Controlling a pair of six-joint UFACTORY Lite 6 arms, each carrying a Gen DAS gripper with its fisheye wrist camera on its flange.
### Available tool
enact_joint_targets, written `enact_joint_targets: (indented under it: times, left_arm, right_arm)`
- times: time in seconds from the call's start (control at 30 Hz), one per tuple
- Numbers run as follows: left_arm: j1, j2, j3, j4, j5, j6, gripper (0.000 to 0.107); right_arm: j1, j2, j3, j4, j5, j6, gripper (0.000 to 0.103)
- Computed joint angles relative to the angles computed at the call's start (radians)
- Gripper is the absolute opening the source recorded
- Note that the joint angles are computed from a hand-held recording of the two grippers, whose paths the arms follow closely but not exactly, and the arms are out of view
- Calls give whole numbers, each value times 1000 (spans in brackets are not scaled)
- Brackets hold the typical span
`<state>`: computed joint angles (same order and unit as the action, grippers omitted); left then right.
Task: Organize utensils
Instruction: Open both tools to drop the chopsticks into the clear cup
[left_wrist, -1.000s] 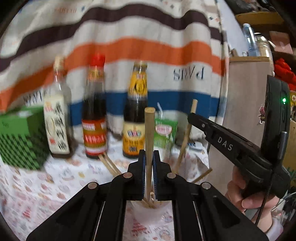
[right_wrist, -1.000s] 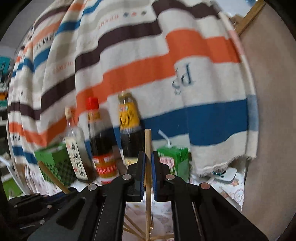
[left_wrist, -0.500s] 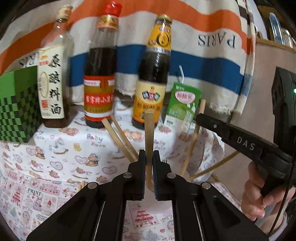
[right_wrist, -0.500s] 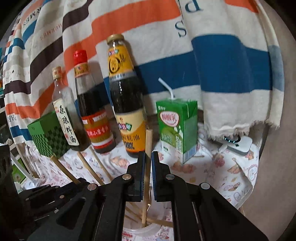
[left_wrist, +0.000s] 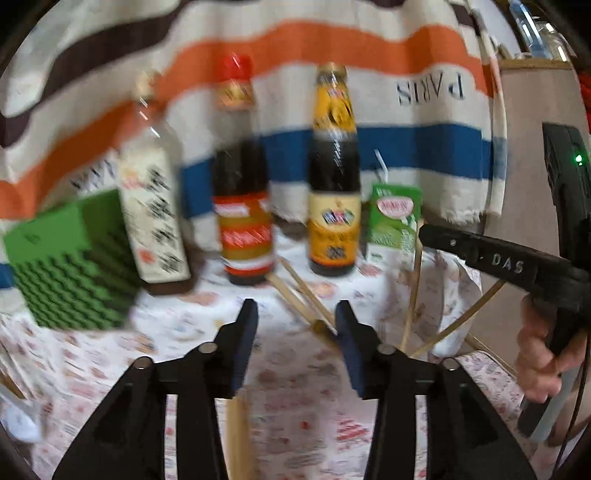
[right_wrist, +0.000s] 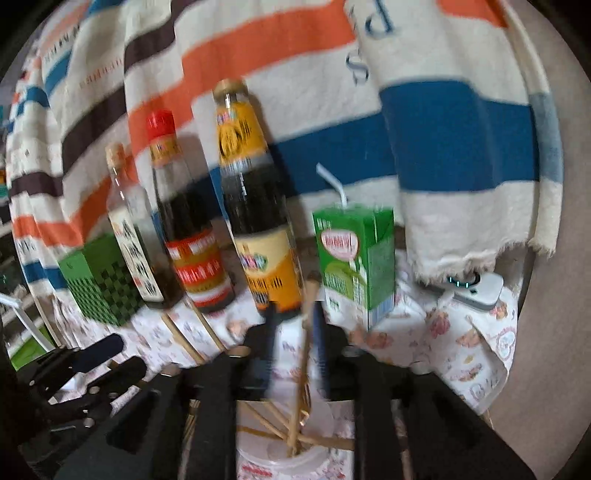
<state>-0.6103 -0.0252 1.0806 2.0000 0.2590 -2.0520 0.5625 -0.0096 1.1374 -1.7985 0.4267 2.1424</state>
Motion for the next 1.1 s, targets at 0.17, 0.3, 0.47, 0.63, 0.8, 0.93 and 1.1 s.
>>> enact_joint_targets:
  times: [0.17, 0.3, 0.47, 0.63, 0.8, 0.93, 1.1]
  left_arm:
    - [27, -168, -124, 3, 115, 83, 62]
    - [64, -303, -215, -12, 160, 151, 73]
    - [114, -479, -338, 32, 170, 151, 82]
    - [173, -588, -443, 148, 145, 43, 101]
    - [271, -652, -560, 368, 122, -212, 102]
    - [313, -652, -649, 540, 178, -460, 102]
    - [347, -555, -636, 670, 140, -634, 102]
  right_arm:
    - [44, -75, -40, -73, 41, 68, 40]
    - [115, -91, -26, -62, 92, 43, 44]
    - [289, -24, 51, 28, 273, -84, 48]
    - [434, 57, 92, 85, 386, -115, 49]
    - [546, 110, 81, 124, 473, -120, 52]
    - [574, 117, 7, 72, 451, 16, 52]
    - [541, 185, -23, 59, 420, 114, 52]
